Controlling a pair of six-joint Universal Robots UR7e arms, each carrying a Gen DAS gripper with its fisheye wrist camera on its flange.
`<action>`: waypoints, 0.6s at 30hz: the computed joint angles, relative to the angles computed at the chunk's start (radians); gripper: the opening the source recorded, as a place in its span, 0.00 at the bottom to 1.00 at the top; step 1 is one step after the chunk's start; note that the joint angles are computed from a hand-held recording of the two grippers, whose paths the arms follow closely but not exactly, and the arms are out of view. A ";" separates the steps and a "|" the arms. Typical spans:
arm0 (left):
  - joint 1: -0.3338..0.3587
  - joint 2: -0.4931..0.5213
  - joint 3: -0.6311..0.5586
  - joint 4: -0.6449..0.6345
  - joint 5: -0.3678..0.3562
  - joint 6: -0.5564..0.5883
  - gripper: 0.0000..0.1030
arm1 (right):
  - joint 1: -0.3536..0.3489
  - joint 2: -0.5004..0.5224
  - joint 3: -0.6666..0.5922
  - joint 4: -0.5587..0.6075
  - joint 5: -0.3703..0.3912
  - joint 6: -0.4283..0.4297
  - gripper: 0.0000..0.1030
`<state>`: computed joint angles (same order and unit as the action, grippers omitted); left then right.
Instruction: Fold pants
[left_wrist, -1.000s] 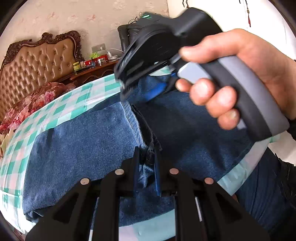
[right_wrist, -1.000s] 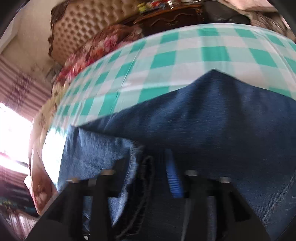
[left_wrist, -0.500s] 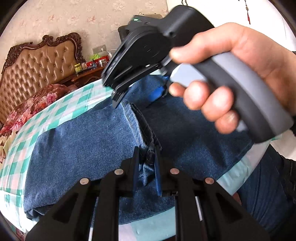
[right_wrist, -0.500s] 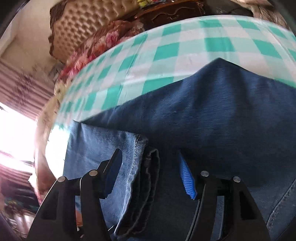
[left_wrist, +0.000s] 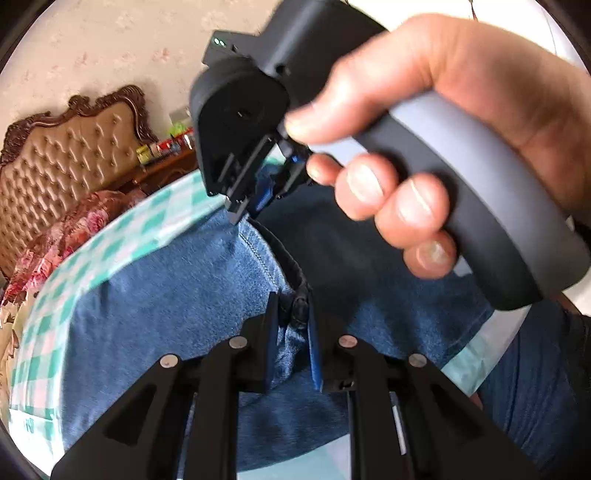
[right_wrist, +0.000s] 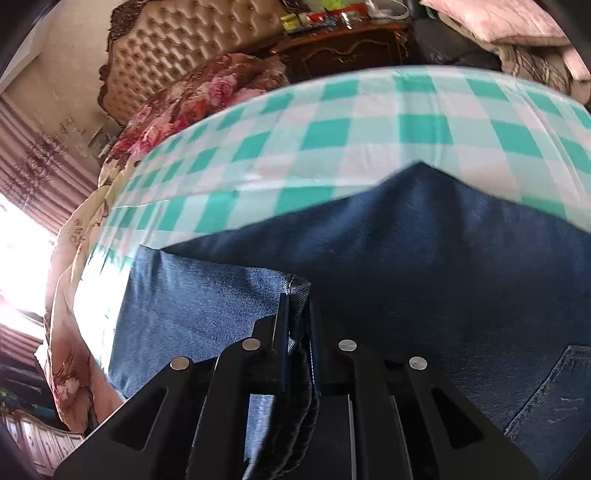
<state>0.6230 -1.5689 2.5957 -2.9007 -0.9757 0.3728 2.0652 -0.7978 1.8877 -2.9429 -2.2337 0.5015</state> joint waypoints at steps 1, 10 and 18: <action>-0.001 0.008 0.005 -0.018 0.002 0.005 0.14 | -0.005 0.002 0.003 0.000 0.000 0.003 0.11; 0.003 0.014 0.000 -0.044 -0.022 -0.001 0.14 | 0.031 0.008 -0.001 0.010 -0.077 0.012 0.11; 0.050 -0.050 -0.034 0.025 -0.148 -0.007 0.42 | 0.054 0.030 -0.015 0.071 -0.209 0.047 0.12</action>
<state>0.6727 -1.6188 2.5612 -2.8756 -1.1241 0.3660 2.1189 -0.7674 1.8723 -2.8716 -2.4428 0.5483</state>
